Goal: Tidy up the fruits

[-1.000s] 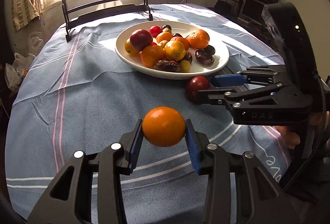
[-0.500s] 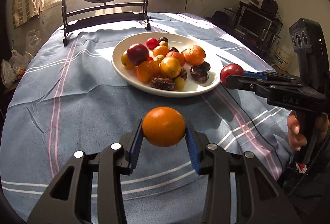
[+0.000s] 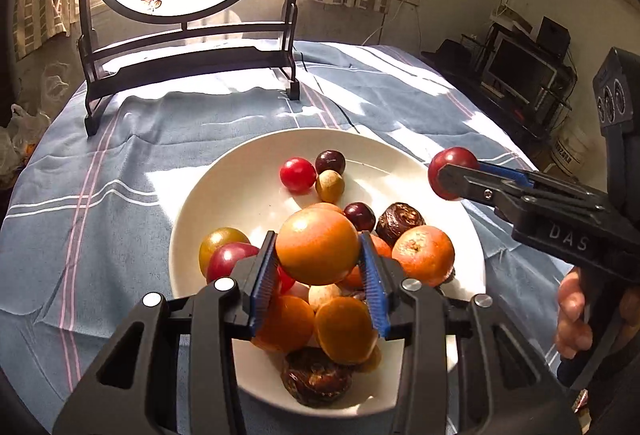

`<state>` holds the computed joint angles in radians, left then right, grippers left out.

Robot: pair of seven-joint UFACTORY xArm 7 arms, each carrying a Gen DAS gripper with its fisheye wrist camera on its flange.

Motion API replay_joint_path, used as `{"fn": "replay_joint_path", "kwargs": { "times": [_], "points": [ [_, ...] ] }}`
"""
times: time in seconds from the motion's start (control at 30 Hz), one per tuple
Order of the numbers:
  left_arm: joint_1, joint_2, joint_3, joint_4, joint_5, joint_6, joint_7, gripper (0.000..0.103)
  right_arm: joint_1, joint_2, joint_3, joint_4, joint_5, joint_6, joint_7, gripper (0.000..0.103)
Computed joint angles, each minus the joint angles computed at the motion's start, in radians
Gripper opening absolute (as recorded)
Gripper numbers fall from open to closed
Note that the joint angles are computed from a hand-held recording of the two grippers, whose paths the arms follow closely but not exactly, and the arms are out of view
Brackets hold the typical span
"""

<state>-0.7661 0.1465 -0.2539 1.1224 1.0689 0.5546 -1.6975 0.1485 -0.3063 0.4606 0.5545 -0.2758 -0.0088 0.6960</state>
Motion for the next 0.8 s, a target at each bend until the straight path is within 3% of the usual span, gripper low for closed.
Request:
{"fn": "replay_joint_path", "kwargs": {
  "times": [0.1,0.17,0.23,0.3,0.37,0.4,0.6,0.67,0.73,0.8],
  "points": [
    [-0.002,-0.037,0.001,-0.03,0.052,0.021,-0.074,0.064,0.0,-0.051,0.003,-0.039,0.005,-0.034,0.003,0.05],
    [-0.011,-0.075,-0.022,-0.054,0.088,0.077,-0.124,0.088,0.063,-0.106,-0.041,-0.084,0.036,-0.034,-0.016,0.05],
    [-0.018,-0.118,-0.056,-0.09,0.1,0.134,-0.175,0.098,0.122,-0.19,-0.068,-0.147,0.07,-0.024,-0.025,0.051],
    [-0.016,-0.167,-0.091,-0.139,0.091,0.134,-0.226,0.098,0.179,-0.293,-0.076,-0.221,0.103,0.004,-0.018,0.055],
    [-0.018,-0.206,-0.13,-0.181,0.049,0.137,-0.25,0.098,0.205,-0.416,-0.031,-0.283,0.119,0.077,0.012,0.06],
    [-0.022,-0.221,-0.151,-0.197,0.029,0.148,-0.259,0.098,0.223,-0.483,-0.006,-0.312,0.123,0.119,0.034,0.068],
    [-0.071,-0.295,-0.276,-0.264,-0.06,0.288,-0.363,0.098,0.46,-0.88,0.001,-0.473,0.14,0.328,0.137,0.097],
    [-0.086,-0.318,-0.306,-0.272,-0.076,0.306,-0.385,0.098,0.523,-0.977,-0.009,-0.499,0.141,0.399,0.162,0.1],
    [-0.105,-0.31,-0.343,-0.242,-0.112,0.386,-0.346,0.098,0.569,-1.057,-0.004,-0.51,0.135,0.479,0.182,0.1],
    [-0.136,-0.265,-0.384,-0.173,-0.141,0.545,-0.309,0.098,0.613,-1.131,0.006,-0.514,0.128,0.571,0.195,0.1]
  ]
}}
